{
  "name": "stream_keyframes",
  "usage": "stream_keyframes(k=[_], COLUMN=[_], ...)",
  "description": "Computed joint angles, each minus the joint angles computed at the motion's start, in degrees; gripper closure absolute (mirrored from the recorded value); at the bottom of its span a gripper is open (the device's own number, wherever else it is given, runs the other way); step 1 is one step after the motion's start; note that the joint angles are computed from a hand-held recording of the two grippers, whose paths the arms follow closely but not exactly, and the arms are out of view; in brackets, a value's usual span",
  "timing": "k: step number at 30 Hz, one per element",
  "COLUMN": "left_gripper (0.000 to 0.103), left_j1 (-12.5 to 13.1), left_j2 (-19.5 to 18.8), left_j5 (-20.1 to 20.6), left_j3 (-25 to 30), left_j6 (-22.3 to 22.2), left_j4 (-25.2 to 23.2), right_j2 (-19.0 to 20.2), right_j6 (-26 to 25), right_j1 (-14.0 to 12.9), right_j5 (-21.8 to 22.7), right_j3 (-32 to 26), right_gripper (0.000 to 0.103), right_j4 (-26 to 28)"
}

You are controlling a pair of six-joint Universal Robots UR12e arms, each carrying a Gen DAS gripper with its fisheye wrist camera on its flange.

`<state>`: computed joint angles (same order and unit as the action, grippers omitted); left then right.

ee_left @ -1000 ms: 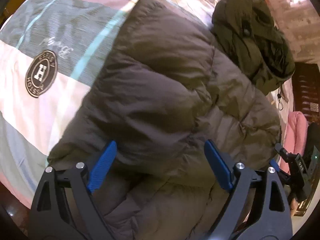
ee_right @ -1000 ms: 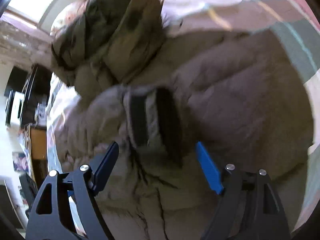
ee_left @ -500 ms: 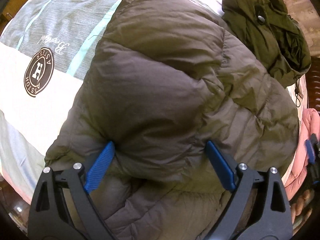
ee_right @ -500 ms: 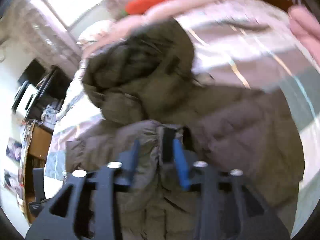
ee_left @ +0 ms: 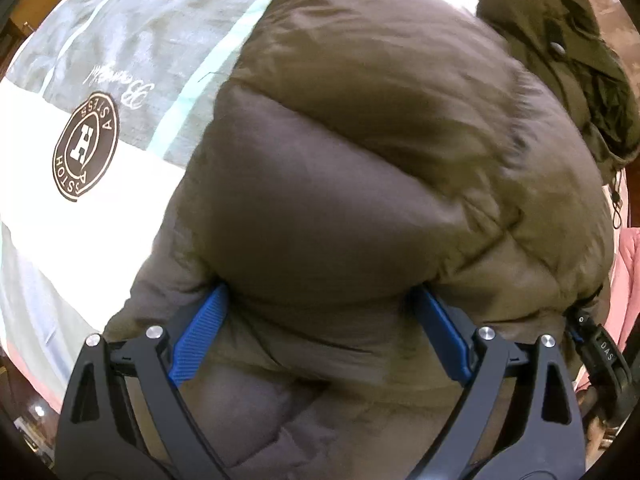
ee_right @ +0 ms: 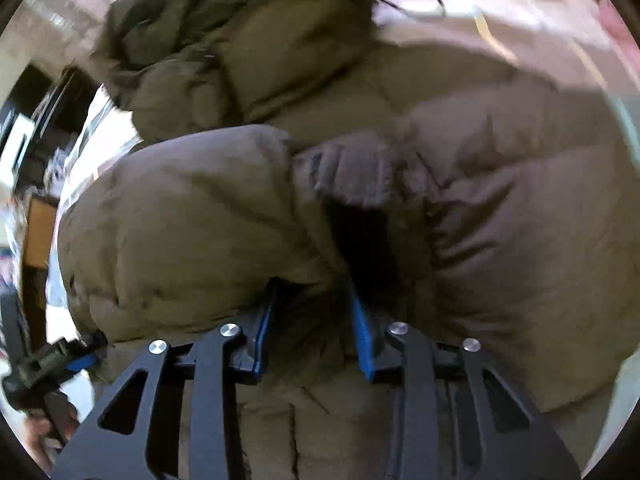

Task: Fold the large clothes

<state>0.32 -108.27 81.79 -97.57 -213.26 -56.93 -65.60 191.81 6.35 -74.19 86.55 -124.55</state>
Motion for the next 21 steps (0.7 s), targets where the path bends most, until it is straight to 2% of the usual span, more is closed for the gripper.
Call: stream_keyframes(k=[3, 4, 5, 7, 8, 11, 13, 15, 17, 18, 19, 21], left_gripper=[0.009, 0.009, 0.009, 0.009, 0.009, 0.009, 0.009, 0.009, 0.009, 0.009, 0.009, 0.008], left_j1=[-0.02, -0.05, -0.08, 0.12, 0.04, -0.34, -0.58, -1.23, -0.92, -0.33, 0.07, 0.32], left_j2=[-0.12, 0.44, 1.0, 1.7, 2.17, 2.73, 2.19, 0.68, -0.16, -0.14, 0.04, 0.5], left_j5=[0.44, 0.77, 0.93, 0.35, 0.1, -0.83, -1.28, 2.23, 4.07, 3.59, 4.01, 5.66], left_j3=[0.62, 0.36, 0.21, -0.11, -0.27, -0.37, 0.22, 1.98, 2.28, 1.82, 1.48, 1.17], left_j6=[-0.3, -0.54, -0.81, -0.04, 0.85, 4.17, 6.84, 9.1, 9.46, 9.03, 8.31, 7.9], left_j4=[-0.44, -0.5, 0.02, 1.61, 2.4, 2.64, 0.76, -4.89, -7.56, -7.54, -7.5, -7.73], right_j2=[-0.39, -0.94, -1.24, -2.78, -3.38, -4.37, -4.59, -4.37, -3.91, -3.77, -3.79, -4.16], right_j6=[1.31, 1.91, 2.16, 2.04, 1.08, -5.33, -8.93, -9.22, -6.38, -4.67, -2.43, 0.53], right_j1=[-0.57, -0.91, -1.11, -1.77, -1.94, -1.94, -1.67, -1.4, -1.46, -1.75, -2.7, -4.77], right_j5=[1.96, 3.18, 3.77, 6.09, 6.75, 7.51, 5.77, 0.69, -6.78, -9.71, -11.34, -11.62], right_j3=[-0.4, -0.22, -0.16, 0.96, 1.29, 1.23, 1.14, 1.47, 1.68, 1.75, 2.13, 2.88], right_gripper=[0.068, 0.061, 0.047, 0.035, 0.035, 0.035, 0.035, 0.035, 0.035, 0.035, 0.035, 0.035], right_j4=[1.26, 1.23, 1.16, -0.22, -0.18, 4.55, 9.95, 13.94, 15.74, 16.41, 16.75, 16.69])
